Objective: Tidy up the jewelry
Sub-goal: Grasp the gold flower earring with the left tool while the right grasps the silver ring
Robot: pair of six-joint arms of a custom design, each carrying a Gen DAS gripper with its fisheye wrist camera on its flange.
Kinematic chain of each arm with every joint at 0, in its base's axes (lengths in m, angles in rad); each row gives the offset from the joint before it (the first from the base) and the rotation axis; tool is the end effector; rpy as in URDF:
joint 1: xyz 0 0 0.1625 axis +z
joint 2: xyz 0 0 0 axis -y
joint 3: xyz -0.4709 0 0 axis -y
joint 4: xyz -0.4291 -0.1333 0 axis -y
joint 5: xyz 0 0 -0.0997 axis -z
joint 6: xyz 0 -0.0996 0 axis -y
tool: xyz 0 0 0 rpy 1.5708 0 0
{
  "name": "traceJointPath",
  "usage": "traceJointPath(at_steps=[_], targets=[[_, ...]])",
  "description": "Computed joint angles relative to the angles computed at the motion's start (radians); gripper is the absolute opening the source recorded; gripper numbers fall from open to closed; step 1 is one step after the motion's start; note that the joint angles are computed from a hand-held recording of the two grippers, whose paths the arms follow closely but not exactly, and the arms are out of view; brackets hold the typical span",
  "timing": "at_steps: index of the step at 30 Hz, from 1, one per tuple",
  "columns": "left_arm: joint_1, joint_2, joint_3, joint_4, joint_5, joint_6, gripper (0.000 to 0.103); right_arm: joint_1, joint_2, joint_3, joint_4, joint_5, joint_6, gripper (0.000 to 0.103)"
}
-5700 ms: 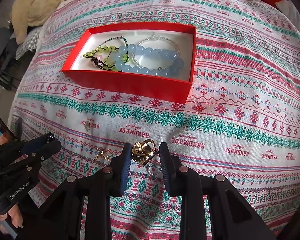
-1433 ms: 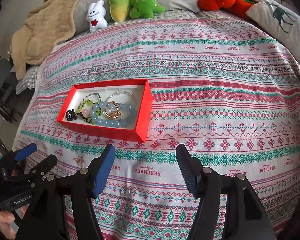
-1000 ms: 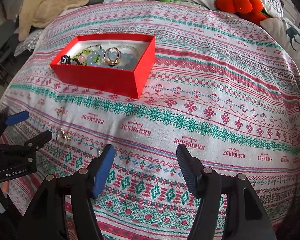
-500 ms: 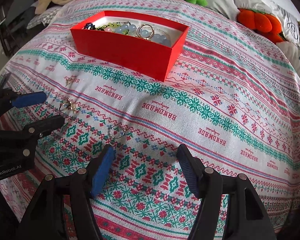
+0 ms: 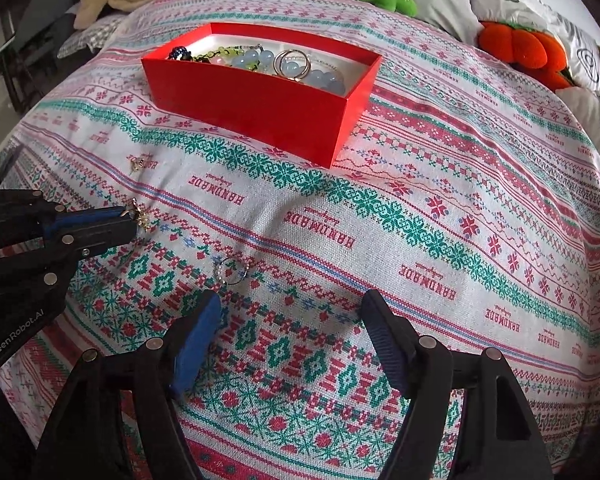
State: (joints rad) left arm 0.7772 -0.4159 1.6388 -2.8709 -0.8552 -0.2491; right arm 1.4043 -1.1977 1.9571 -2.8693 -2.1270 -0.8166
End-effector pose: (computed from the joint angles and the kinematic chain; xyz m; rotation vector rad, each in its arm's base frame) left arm -0.3471 -0.6201 -0.1179 0.6382 2.4202 -0.5499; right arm -0.0218 -0.6167 0.2842 0.5861 -2.3309 0.2607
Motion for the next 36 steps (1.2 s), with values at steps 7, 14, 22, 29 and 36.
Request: traceJointPath(at_steps=[7,14,22,29,36], targets=[[0.008,-0.027,0.021,0.037,0.041,-0.077,0.000,-0.001,0.000,0.008,0.005,0.039,-0.027,0.076],[0.015,-0.029,0.035,0.002,0.026,-0.048,0.008,-0.001,0.010,0.009,-0.013,0.052,-0.055,0.073],[0.017,-0.023,0.033,-0.036,-0.027,0.010,0.042,0.013,0.023,0.015,-0.033,0.055,-0.117,0.047],[0.021,-0.007,0.015,-0.060,0.012,0.009,0.042,0.020,0.023,0.012,0.003,0.057,-0.121,0.020],[0.026,0.003,-0.001,-0.059,0.030,0.033,0.011,0.016,0.016,0.007,0.025,0.070,-0.092,0.019]])
